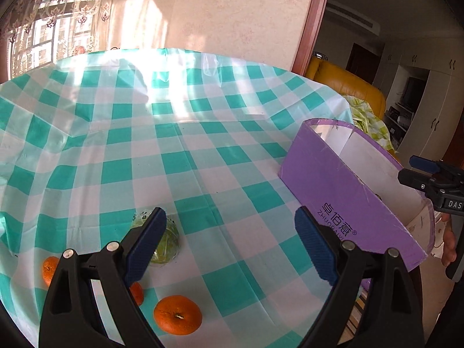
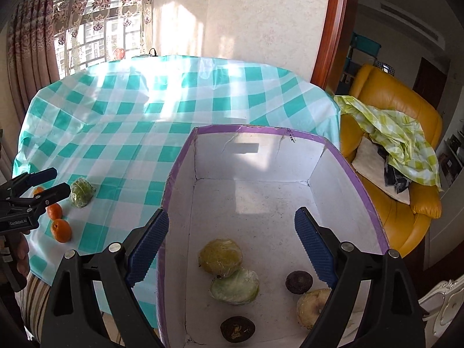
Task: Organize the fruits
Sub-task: 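Move both open tools back over the oranges and wrapped green apple, then close the left tool on an orange while the right closes on the wrapped green apple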
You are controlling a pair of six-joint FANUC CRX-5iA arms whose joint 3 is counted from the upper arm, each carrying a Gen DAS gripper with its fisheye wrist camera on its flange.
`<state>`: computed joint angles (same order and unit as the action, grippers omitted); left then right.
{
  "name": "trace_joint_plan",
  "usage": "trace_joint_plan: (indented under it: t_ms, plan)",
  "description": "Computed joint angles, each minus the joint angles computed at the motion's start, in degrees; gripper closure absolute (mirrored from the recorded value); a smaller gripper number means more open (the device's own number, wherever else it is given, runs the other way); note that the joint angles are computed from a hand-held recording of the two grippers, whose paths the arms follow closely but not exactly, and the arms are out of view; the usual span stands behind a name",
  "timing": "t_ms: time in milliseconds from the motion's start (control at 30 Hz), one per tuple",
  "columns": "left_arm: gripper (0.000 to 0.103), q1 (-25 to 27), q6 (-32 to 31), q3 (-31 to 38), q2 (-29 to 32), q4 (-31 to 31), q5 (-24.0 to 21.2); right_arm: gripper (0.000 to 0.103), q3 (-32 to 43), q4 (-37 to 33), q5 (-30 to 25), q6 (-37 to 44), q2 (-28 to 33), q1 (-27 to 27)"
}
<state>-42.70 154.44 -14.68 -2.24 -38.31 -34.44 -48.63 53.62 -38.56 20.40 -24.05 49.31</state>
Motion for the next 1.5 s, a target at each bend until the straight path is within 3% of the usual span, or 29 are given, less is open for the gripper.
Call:
trace_joint_plan:
  t_ms: [133,233,367,633,800,1067,1300,1500]
  plan:
    - [0.014,0.63,2.18,-2.76,-2.46,-0.96,0.19,0.018,0.51,1.23,0.63,-0.48,0.99,1.48]
    - [0.014,2.22,3.60,-6.47,-5.76,-0.93,3.10,0.016,1.18,0.71,2.65,-0.06,1.39,2.01]
    - [0.014,4.38,3.11,-9.57,-8.35,0.35,3.78,0.016,2.54,1.74,1.57,0.28,3.59,4.06]
    - [0.016,9.93,-4.42,-16.27,-11.52,9.05,6.59,0.016,4.66,2.66,3.32,-0.68,7.61,5.87]
    - [0.027,12.25,-8.67,-19.18,-11.60,13.83,8.30,0.015,6.16,2.62,5.51,-0.95,10.52,6.77]
    - [0.035,15.39,-16.07,-22.40,-10.95,21.33,12.77,0.015,9.10,-0.85,11.88,-0.30,16.30,7.06]
    - [0.044,18.29,-25.83,-26.37,-10.58,31.36,17.36,0.015,13.11,-5.99,15.56,1.76,22.79,7.70]
    - [0.055,19.84,-36.03,-29.94,-10.36,41.37,21.25,0.015,18.99,-18.37,16.73,10.16,27.74,8.28]
